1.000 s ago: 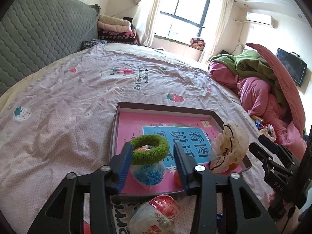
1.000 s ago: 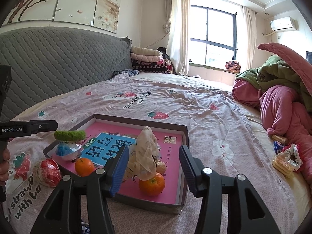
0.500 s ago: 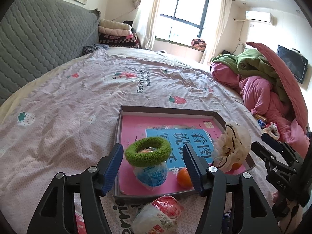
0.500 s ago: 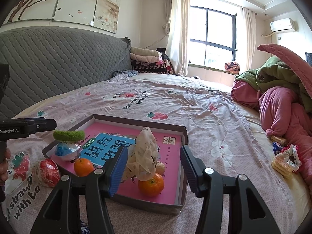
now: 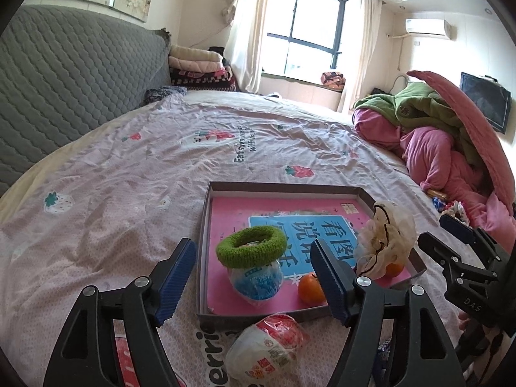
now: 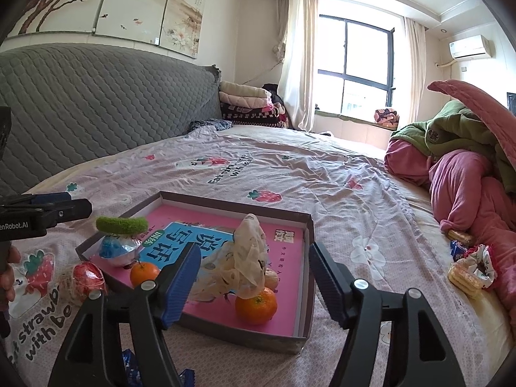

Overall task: Organize objects
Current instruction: 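Withdraw both open grippers from the box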

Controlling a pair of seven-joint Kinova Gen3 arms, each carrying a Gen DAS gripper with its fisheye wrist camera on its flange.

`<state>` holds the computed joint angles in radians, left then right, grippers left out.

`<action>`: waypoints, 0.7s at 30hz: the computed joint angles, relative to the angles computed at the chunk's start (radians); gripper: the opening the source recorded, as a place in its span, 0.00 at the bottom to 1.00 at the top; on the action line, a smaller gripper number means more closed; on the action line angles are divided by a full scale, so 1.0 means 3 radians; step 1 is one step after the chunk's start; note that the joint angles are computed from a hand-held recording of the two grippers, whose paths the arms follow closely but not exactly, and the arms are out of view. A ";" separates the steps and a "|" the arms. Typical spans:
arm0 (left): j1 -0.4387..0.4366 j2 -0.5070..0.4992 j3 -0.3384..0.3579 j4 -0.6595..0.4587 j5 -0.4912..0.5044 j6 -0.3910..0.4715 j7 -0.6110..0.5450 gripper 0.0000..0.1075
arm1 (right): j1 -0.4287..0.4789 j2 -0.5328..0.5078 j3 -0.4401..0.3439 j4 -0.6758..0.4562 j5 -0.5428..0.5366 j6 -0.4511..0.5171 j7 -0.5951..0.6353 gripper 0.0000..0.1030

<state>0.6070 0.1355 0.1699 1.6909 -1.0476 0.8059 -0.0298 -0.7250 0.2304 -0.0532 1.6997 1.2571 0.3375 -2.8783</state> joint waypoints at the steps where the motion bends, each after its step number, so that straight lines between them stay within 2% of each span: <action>1: 0.0013 -0.0006 0.0003 0.0011 -0.0020 0.0010 0.0028 0.70 | -0.0011 -0.0019 0.0008 0.0025 0.0047 -0.0017 -0.0043 0.68; 11: 0.0120 -0.0033 0.0088 0.0074 -0.0185 0.0215 0.0245 0.71 | 0.0064 -0.0115 -0.0163 0.0185 0.0531 0.0033 -0.0563 0.69; 21: 0.0154 -0.0063 0.0147 0.0116 -0.0129 0.0266 0.0238 0.71 | 0.0158 -0.0176 -0.0305 0.0267 0.0407 0.0061 -0.0551 0.69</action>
<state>0.6532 0.1165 0.2141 1.7255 -1.0863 0.8858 0.0416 -0.6777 0.1777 -0.1447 1.7798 1.3794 0.3557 -3.0435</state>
